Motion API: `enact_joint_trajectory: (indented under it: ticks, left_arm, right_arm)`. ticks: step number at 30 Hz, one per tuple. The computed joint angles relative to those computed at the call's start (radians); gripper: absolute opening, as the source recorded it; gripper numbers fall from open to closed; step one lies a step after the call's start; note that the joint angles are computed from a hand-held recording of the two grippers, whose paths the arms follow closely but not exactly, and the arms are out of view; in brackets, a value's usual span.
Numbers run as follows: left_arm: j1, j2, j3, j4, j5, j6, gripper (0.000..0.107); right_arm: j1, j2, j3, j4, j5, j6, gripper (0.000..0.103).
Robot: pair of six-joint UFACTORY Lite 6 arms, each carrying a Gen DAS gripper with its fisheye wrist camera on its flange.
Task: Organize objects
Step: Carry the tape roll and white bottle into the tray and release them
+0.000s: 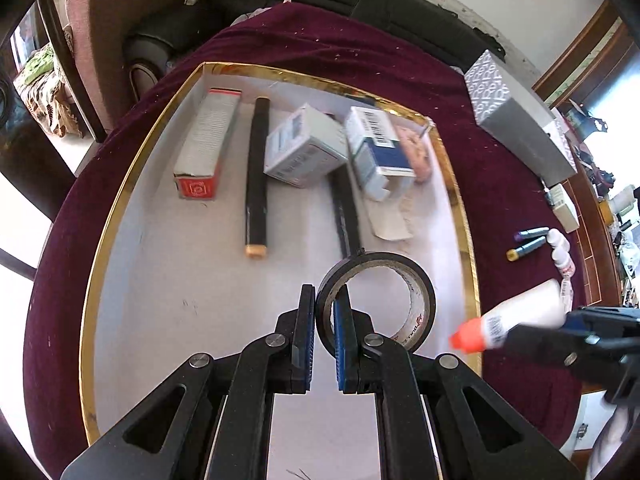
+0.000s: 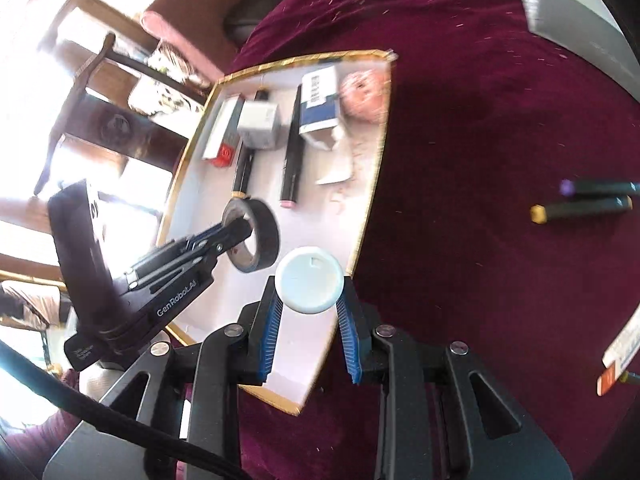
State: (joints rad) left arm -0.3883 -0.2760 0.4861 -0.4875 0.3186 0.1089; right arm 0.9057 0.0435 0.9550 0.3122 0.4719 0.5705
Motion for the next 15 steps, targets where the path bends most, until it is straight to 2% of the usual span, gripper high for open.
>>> enact_joint_trajectory:
  ticks: [9,15]
  left_arm:
    - [0.084,0.158,0.076,-0.215,0.005,0.305,0.006]
    - [0.117,0.217,0.118,-0.28,0.012,0.395,0.006]
  right_arm:
    - [-0.074,0.275,0.189,0.142,0.013,-0.126,0.025]
    - [-0.109,0.376,0.3,0.092,0.048,-0.086,0.025]
